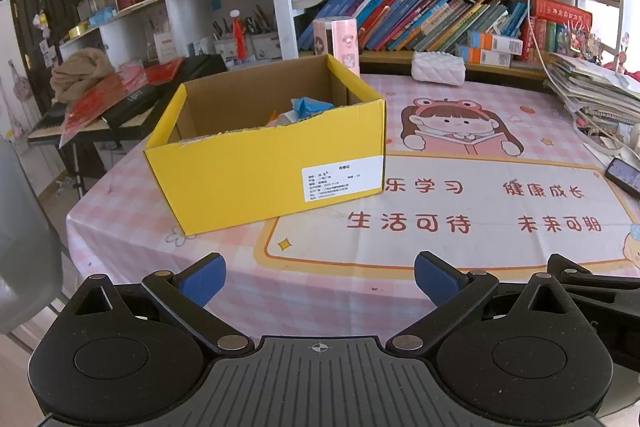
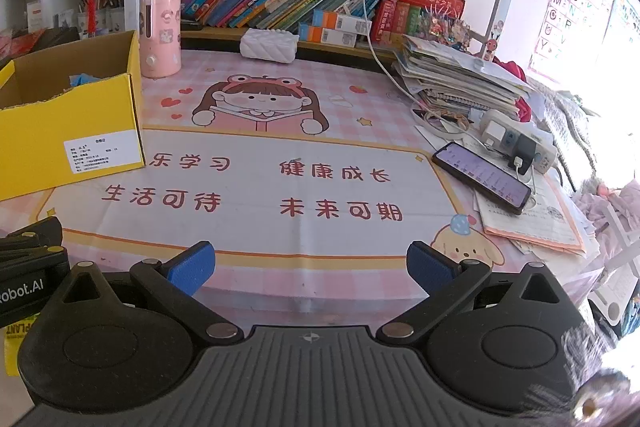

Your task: Organize objects

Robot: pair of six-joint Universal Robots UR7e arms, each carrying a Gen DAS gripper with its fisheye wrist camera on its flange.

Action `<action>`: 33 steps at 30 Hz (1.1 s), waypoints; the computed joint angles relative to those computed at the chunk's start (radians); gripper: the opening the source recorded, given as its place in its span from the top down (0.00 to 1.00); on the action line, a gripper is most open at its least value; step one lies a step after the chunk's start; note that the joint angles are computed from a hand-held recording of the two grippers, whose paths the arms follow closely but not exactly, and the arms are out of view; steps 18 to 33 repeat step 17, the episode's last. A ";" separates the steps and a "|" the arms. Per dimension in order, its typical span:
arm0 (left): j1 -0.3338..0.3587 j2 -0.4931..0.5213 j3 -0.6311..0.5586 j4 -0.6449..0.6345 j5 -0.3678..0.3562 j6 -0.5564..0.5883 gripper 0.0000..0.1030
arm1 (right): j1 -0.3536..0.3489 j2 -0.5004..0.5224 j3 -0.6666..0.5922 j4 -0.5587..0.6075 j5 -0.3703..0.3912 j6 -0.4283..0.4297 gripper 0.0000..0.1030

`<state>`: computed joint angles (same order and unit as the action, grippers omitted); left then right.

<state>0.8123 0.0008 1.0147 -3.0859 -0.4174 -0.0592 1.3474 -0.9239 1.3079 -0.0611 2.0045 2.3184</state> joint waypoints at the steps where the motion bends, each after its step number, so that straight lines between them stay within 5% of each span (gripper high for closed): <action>1: 0.000 0.000 0.001 0.001 0.000 -0.001 0.01 | 0.000 0.000 -0.001 0.001 0.000 0.000 0.00; 33: 0.005 -0.003 0.002 -0.002 -0.024 -0.003 0.01 | 0.003 0.006 -0.009 0.000 0.014 0.000 0.00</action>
